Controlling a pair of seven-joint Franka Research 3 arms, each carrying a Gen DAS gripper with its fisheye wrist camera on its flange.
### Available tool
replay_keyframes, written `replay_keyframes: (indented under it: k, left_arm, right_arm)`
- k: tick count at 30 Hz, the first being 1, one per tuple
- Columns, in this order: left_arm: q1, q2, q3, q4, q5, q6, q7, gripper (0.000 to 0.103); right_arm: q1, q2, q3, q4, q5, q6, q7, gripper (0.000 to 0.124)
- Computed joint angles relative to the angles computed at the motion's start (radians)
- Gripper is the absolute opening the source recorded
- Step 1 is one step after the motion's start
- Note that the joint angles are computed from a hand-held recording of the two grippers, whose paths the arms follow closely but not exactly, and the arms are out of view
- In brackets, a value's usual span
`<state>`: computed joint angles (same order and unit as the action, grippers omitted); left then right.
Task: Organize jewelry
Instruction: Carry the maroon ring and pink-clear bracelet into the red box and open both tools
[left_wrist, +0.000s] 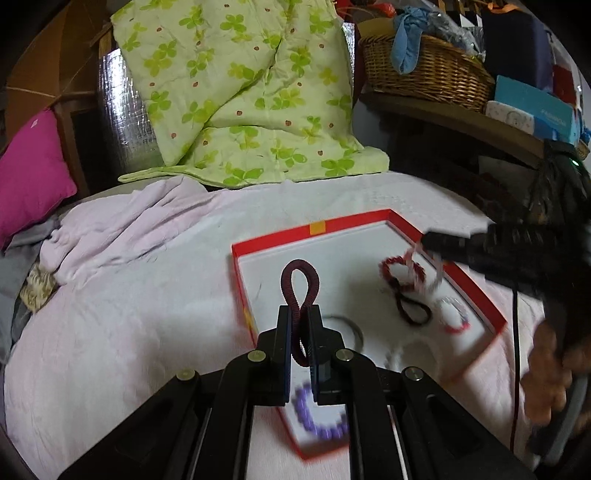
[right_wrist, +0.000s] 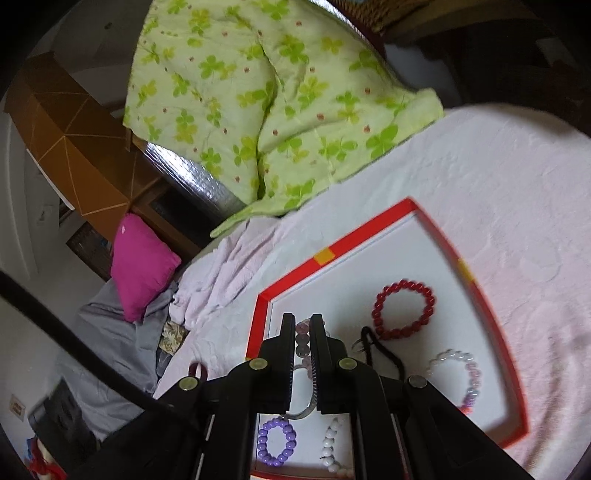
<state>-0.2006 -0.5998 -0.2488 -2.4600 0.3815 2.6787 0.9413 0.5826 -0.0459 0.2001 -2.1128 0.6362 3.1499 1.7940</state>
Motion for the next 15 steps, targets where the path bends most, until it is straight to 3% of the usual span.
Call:
replay_keyframes:
  k: [5,10,15]
  left_arm:
    - [0.027,0.141,-0.003,0.094,0.023,-0.001,0.019,0.009]
    - [0.010,0.254,0.020,0.175,-0.018,-0.042,0.049,0.008]
    - [-0.003,0.305,0.033,0.224,-0.056,-0.078,0.085,0.009]
  right_arm:
    - [0.002,0.055,0.011,0.060,0.043,-0.028,-0.039,0.009]
    - [-0.010,0.080,0.035,0.095,0.196,-0.055,-0.142,0.009]
    - [-0.014,0.092,0.035,0.097,0.182,-0.084,-0.111,0.009]
